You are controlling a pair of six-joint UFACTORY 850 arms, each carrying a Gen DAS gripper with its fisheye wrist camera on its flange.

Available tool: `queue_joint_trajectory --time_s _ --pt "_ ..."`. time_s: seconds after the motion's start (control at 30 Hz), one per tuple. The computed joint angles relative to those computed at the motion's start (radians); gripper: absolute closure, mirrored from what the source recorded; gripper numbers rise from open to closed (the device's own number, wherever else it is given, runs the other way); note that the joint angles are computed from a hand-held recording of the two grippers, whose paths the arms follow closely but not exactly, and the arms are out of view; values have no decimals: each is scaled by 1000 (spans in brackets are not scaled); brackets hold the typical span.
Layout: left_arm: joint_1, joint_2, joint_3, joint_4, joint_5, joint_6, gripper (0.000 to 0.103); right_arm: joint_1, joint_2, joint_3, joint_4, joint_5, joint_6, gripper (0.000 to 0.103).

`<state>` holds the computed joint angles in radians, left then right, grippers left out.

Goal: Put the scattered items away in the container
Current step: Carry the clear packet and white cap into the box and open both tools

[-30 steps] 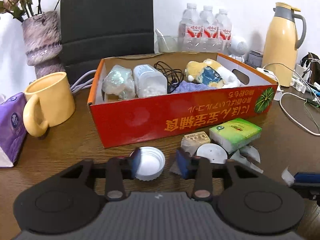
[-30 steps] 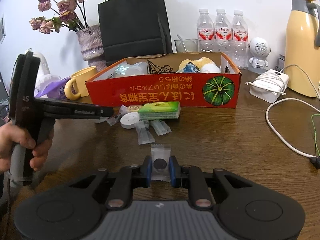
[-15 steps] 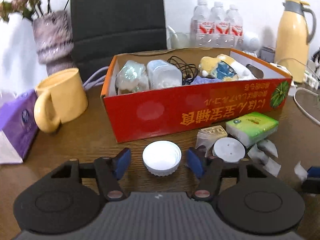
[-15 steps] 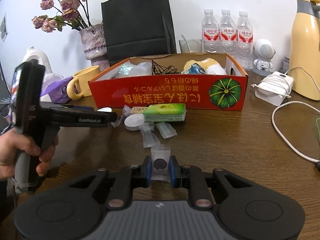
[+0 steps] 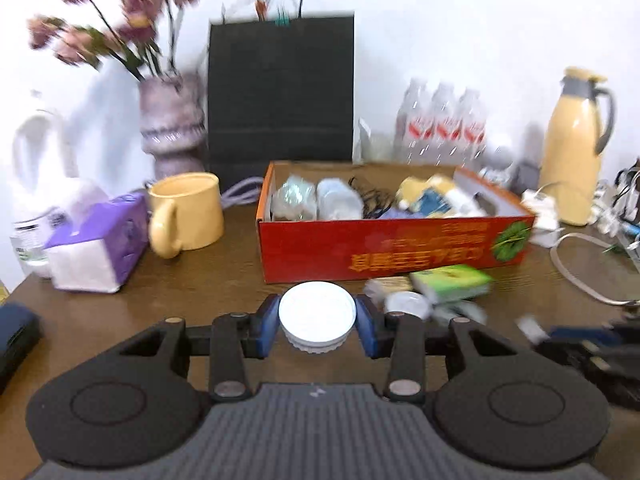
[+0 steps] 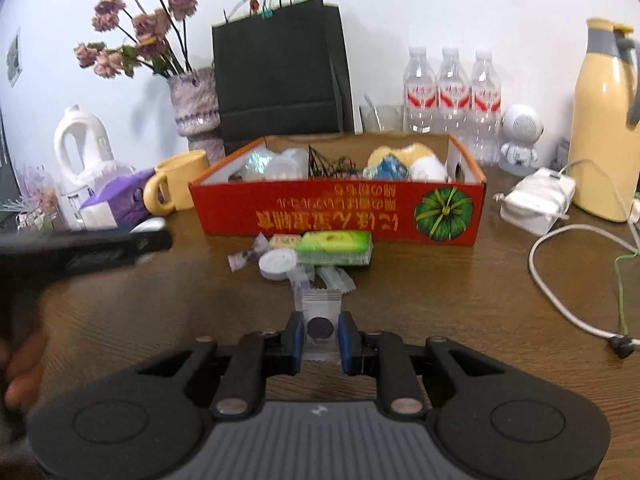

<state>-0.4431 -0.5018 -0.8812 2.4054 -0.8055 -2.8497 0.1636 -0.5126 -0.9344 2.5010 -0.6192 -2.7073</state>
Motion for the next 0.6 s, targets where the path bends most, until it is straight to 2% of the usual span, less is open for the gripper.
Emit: queue_joint_trajectory --time_s 0.13,0.33,0.43,0.6 --pt "-66 49 72 -44 -90 -42 62 -2 44 47 48 -55 -42 86" --pt "-58 76 53 -18 -131 -75 62 3 103 74 116 -96 -102 86" --pt "-35 57 -8 32 -126 -45 62 16 105 41 151 -84 -142 86" --pt "26 6 -151 45 -46 21 62 32 72 -79 183 -68 -146 86"
